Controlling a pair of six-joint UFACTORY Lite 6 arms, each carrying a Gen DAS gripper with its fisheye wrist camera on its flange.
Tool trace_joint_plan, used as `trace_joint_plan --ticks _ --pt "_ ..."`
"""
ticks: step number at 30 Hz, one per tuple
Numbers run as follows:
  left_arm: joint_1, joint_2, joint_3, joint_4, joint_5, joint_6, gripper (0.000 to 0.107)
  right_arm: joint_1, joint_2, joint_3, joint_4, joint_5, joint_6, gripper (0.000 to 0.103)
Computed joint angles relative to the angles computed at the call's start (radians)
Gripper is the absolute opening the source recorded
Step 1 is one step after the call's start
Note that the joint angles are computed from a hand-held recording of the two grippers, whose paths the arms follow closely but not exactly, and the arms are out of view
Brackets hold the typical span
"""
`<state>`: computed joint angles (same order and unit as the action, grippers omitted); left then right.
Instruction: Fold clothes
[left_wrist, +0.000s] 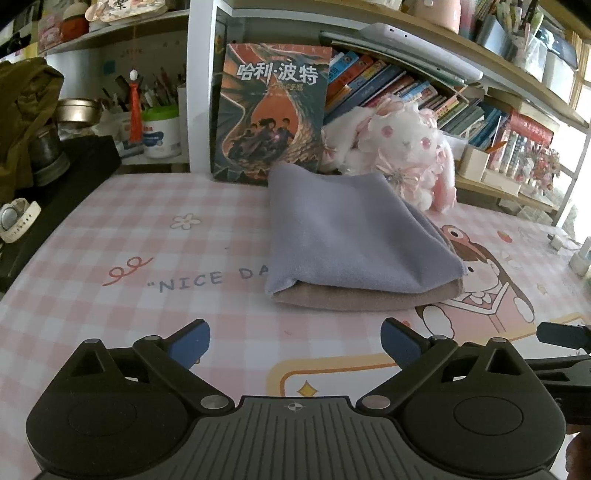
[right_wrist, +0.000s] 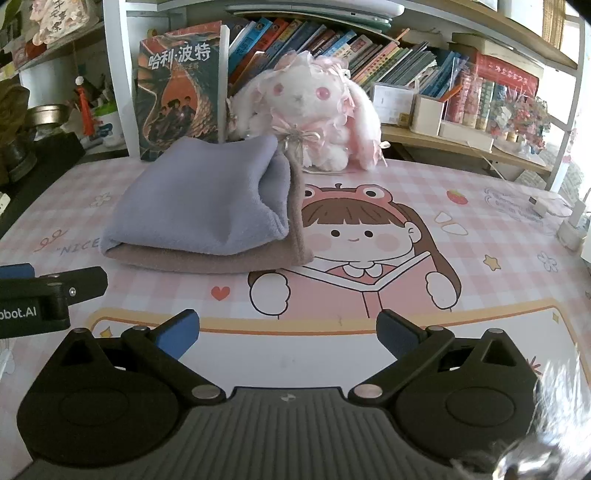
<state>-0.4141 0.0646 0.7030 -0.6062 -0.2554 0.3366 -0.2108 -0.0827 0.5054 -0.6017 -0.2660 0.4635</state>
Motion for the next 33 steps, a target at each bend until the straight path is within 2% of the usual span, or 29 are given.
trace_joint_plan --ticks 33 --pt "0.006 -0.014 -0.012 0.093 -0.002 -0.090 0.101 0.003 -0.014 -0.017 -0.031 -0.003 0.029 0.103"
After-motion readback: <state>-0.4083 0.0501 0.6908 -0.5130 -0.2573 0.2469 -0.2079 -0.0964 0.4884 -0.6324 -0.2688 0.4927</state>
